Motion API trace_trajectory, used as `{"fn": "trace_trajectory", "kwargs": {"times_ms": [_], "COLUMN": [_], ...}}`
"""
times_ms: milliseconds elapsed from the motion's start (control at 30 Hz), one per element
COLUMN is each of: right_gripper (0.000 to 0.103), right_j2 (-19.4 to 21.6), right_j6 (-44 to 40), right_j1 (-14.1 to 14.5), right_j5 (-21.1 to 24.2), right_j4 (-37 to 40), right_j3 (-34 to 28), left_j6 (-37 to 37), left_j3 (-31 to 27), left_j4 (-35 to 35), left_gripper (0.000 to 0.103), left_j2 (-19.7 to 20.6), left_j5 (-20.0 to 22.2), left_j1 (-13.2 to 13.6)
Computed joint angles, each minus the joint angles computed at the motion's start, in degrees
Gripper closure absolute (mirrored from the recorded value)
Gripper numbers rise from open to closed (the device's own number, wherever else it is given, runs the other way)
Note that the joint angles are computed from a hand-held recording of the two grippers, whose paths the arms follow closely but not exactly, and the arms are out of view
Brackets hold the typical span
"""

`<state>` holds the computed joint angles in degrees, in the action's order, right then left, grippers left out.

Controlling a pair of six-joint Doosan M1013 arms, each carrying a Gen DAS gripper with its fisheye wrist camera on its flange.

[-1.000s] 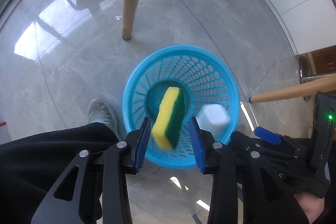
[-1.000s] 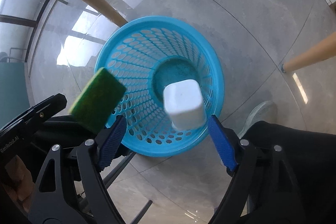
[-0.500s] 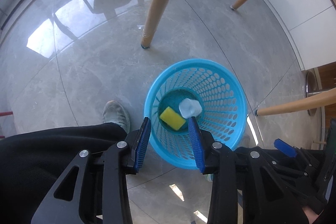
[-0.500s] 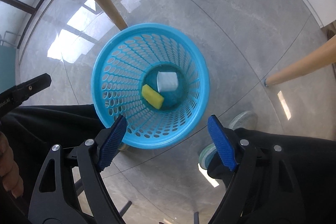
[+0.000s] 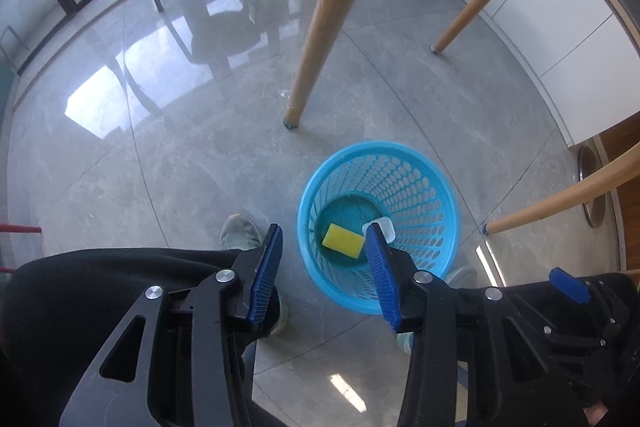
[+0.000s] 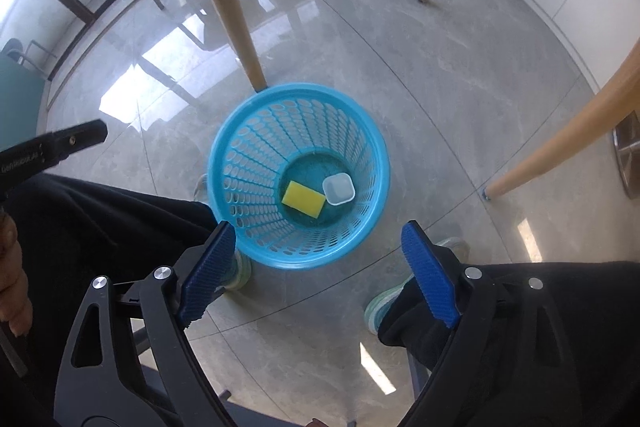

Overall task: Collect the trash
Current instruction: 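Raise both tools back toward the table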

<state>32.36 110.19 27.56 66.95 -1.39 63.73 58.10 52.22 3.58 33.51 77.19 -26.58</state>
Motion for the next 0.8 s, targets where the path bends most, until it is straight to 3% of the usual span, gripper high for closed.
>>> {"fn": "trace_trajectory", "kwargs": {"times_ms": [67,400,800], "right_gripper": [0.019,0.014,0.009], "right_j2": [-1.38,-9.52,-17.65], "right_j6": [-0.57,1.64,6.11], "right_j1": [0.46,2.64,3.93], "right_j5": [-1.04,-7.35,-16.12], "right_j4": [-0.73,-6.72,-15.26], "right_j3": [1.03,6.60,10.20], "left_j6": [0.09,2.89,6.48], "left_j3": [1.00,6.98,7.65], "left_j4": [1.50,1.97,4.65], "left_gripper": [0.049,0.045,0.028], "left_j2": [-1.35,-8.36,-13.52], "left_j5": [-1.14,-7.83,-16.91], "left_j1": [-0.37,-1.55,-3.97]}}
